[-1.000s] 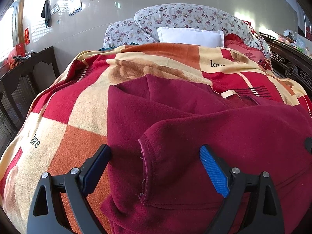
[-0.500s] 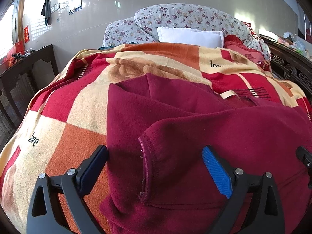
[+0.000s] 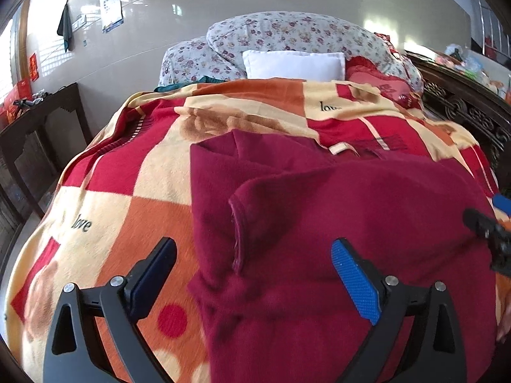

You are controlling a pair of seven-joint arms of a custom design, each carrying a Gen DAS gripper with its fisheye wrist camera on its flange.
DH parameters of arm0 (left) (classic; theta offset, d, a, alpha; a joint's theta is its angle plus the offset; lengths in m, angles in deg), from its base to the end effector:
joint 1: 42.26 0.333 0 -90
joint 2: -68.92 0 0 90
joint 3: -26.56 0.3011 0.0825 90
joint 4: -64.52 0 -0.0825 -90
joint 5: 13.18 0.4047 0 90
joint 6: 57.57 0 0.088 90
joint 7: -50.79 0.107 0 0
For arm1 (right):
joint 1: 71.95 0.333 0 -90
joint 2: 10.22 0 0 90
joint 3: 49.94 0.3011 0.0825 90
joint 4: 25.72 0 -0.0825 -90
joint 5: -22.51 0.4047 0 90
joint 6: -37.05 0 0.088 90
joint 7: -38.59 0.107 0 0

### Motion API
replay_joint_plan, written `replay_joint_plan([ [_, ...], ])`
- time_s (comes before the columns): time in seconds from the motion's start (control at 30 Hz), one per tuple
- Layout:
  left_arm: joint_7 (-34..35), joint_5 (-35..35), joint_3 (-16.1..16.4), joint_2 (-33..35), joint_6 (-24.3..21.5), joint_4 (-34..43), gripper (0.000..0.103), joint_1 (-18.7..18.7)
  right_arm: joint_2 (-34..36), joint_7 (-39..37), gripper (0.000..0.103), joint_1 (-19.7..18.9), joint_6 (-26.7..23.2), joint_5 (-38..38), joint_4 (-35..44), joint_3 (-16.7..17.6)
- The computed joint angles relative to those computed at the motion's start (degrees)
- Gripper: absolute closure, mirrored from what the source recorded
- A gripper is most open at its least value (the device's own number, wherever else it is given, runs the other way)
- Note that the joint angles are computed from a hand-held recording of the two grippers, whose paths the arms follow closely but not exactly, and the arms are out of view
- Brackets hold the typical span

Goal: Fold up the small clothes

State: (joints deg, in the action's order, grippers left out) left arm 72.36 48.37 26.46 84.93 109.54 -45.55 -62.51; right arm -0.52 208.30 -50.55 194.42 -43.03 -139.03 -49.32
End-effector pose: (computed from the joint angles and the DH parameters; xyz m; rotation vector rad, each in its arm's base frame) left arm 0.5957 -0.2789 0.3789 -1.6016 1.8368 -0.7976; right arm 0.5766 0.2723 0.4063 -1.6673 1.7574 -0.8531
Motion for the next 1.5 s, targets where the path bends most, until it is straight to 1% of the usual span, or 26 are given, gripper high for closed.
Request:
replay_joint_plan([
  [0.1,0.1,0.2,-0.6,-3.8,0.0,-4.3,0.006,0.7,-2.4,0.9,0.003,0.4,-0.9,-0.8,-2.0,0.5],
  [0.27,0.7,-3.6,-3.0,-9.4,3.2,-11.5,0.006,4.5,-6.2,1.1,0.003,0.0,-1.8,-0.5,-5.5,2.4],
  [0.37,-1.2,-2.3,-4.3,-12.6,3.4,-15.2,0.006,6.3,-8.3,0.1,0.003,-0.3,-2.4,0.1,-7.7,3.5],
  [0.5,-2.8,0.9,-6.9,-16.6,1.7,-19.7,0.006,9.0,-11.6,-0.1,0.003,-0.9,-2.9,0.4,-11.6,5.0],
  [0.57,-2.6,0.8,-8.1,-18.3,2.0,-21.9,0.006,10.5,-12.6,0.5,0.003,-1.3,-3.2,0.3,-13.0,5.7],
  [0.7,1.4,-3.6,-10.3,-21.9,3.0,-26.9,0.006,12.7,-14.5,0.9,0.003,-1.6,-4.0,0.4,-15.5,7.0],
  [0.83,6.7,-9.6,-11.7,-25.9,5.4,-32.4,0.006,13.7,-17.0,0.7,0.003,-1.6,-4.0,1.4,-18.6,8.1],
  [0.87,9.3,-12.5,-11.4,-26.7,6.1,-33.8,0.006,13.1,-17.8,0.5,0.003,-1.6,-4.0,1.7,-19.6,8.4],
  [0.9,13.0,-16.8,-10.3,-27.5,7.0,-35.5,0.006,11.7,-18.3,0.3,0.003,-1.6,-4.1,2.1,-20.2,8.7],
  [0.97,18.3,-23.4,-8.6,-28.3,8.0,-37.5,0.006,9.3,-19.6,-0.1,0.003,-1.5,-4.9,2.7,-21.7,9.5],
  [1.1,27.0,-34.9,-4.7,-29.5,9.5,-41.0,0.006,4.0,-22.3,-0.5,0.003,-1.5,-5.3,3.7,-24.7,10.7],
  [1.17,32.6,-41.9,-0.7,-30.0,9.9,-42.6,0.006,-0.9,-23.9,-0.8,0.003,-1.4,-5.6,4.2,-26.6,11.3],
  [1.2,34.5,-44.5,0.6,-30.3,9.8,-43.3,0.006,-2.6,-24.7,-1.0,0.003,-1.5,-5.4,4.5,-27.5,11.5],
  [1.23,35.5,-46.0,0.7,-30.7,9.7,-44.0,0.006,-3.1,-25.6,-1.3,0.003,-1.5,-5.0,5.2,-28.7,11.5],
  [1.33,36.0,-47.0,-2.3,-31.9,9.4,-45.7,0.006,-0.8,-29.4,-2.7,0.003,-1.6,-1.2,8.7,-33.6,10.8],
  [1.4,37.8,-48.7,-2.8,-32.6,8.8,-46.5,0.006,-1.0,-32.0,-5.0,0.003,-1.5,1.3,12.3,-36.9,10.3],
  [1.5,40.6,-51.6,-3.3,-33.5,7.9,-47.9,0.006,-1.8,-35.8,-10.0,0.003,-0.5,1.7,18.4,-41.0,9.8],
])
